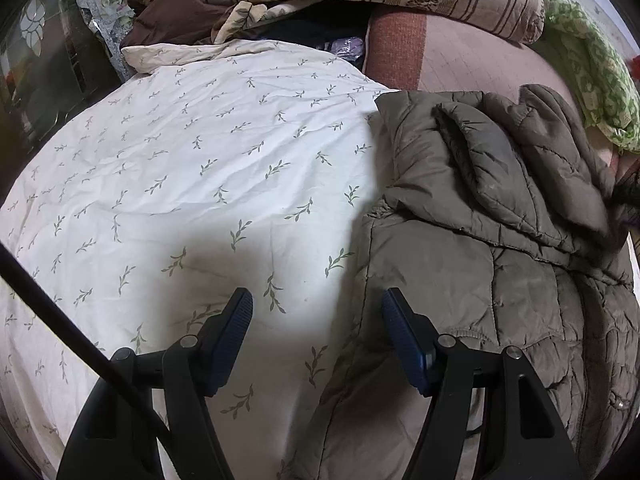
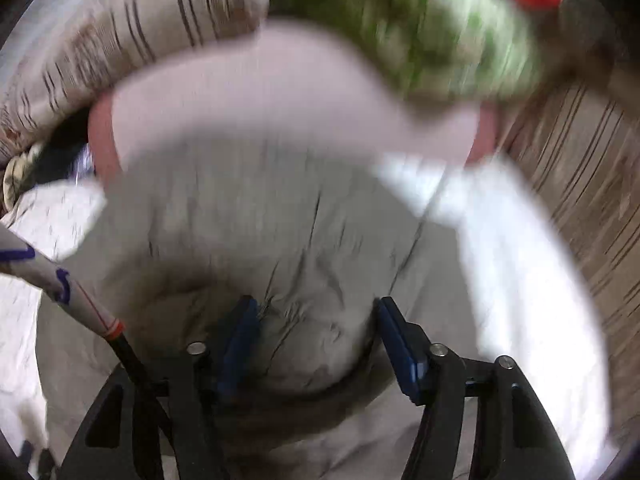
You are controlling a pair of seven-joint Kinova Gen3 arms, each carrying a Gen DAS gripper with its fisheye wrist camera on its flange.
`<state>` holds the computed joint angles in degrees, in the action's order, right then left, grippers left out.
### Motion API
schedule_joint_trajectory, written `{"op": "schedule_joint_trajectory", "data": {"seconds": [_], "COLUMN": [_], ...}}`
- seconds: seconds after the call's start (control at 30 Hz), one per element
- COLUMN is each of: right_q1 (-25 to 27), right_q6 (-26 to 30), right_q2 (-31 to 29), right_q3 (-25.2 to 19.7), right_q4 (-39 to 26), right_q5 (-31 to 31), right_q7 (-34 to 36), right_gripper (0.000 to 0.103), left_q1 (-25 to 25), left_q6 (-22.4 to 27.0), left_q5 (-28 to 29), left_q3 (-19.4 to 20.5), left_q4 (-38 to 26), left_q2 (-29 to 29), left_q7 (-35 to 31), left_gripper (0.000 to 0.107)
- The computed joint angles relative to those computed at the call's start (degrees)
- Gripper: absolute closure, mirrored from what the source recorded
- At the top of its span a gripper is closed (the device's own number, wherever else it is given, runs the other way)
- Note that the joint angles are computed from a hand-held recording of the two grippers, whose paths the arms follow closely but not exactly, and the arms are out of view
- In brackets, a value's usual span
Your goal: Fold large clothes
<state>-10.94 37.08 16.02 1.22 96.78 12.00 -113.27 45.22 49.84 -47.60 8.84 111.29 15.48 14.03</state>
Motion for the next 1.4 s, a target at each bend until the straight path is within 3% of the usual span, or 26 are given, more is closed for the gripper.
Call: {"op": "schedule_joint_trajectory", "data": {"seconds": [0.07,0.13,0.27,0.37,0.43,0.53,0.6,0.8,0.9,0.97,1.03,1.13,1.2,1.3,1.4], "right_q1": [5.03,6.93,5.61,8.1,8.29,2.64,0.22,-6.72,-14.68,-16.81,-14.69,-7.17,-5.47,-2.5,-0.22], "right_q6": [1.31,-0.65,-2.11,-4.3,-6.2,-7.63,-7.14,-4.48,-1.65,-0.59,-1.81,-7.71,-9.52,-11.42,-8.72], "right_q2": [0.91,-0.51,-3.85,-7.92,-11.32,-14.15,-13.86,-5.13,0.58,1.83,-0.13,-6.3,-9.66,-13.1,-10.82], "right_q3": [-5.29,-7.48,-3.92,-4.55,-5.51,-2.79,-3.34,-6.42,-1.79,-0.63,-1.86,-5.49,-4.47,-2.68,-1.05], "right_q4": [2.61,6.99,9.56,10.85,11.92,12.08,10.69,5.7,3.69,2.94,3.98,8.86,11.03,14.49,13.81], "right_q5": [-4.66,-8.26,-14.24,-15.89,-12.33,-5.34,-1.46,2.13,9.09,11.1,9.39,2.48,0.61,1.37,6.0], "right_q7": [2.19,6.85,13.67,12.88,8.87,2.34,-0.91,-4.36,-9.73,-9.81,-8.42,-3.08,-1.5,-1.74,-4.13], "right_gripper": [0.037,0.037,0.038,0.038,0.037,0.037,0.037,0.038,0.037,0.037,0.037,0.037,0.037,0.037,0.037], "left_q1": [-0.08,-0.04,0.43,1.17,0.91,0.6,0.87,0.81,0.68,0.72,0.74,0.67,0.65,0.44,0.96], "left_q6": [-0.32,-0.29,0.15,1.09,0.75,0.2,0.49,0.93,0.7,0.73,0.62,0.27,0.01,-0.77,0.44], "left_q5": [-0.23,-0.25,0.28,-0.27,-0.24,0.04,-0.21,-0.27,-0.12,-0.22,-0.13,0.13,0.17,0.35,0.45], "left_q3": [-0.02,0.08,0.21,0.07,0.09,0.18,0.15,0.17,0.15,0.13,0.13,0.1,0.11,0.18,0.19], "left_q4": [0.06,-0.19,-0.6,-0.57,-0.42,-0.44,-0.47,-0.59,-0.63,-0.7,-0.69,-0.47,-0.36,-0.33,-1.38], "left_q2": [-0.16,0.07,0.49,0.37,0.27,0.31,0.35,0.48,0.49,0.54,0.56,0.33,0.24,0.28,1.31], "left_q7": [0.05,-0.13,-0.93,-0.04,0.06,-0.32,-0.12,-0.24,-0.59,-0.83,-0.85,-0.77,-0.62,-0.89,-1.68], "left_gripper": [0.041,0.041,0.041,0.041,0.041,0.041,0.041,0.041,0.041,0.041,0.041,0.041,0.041,0.041,0.041]}}
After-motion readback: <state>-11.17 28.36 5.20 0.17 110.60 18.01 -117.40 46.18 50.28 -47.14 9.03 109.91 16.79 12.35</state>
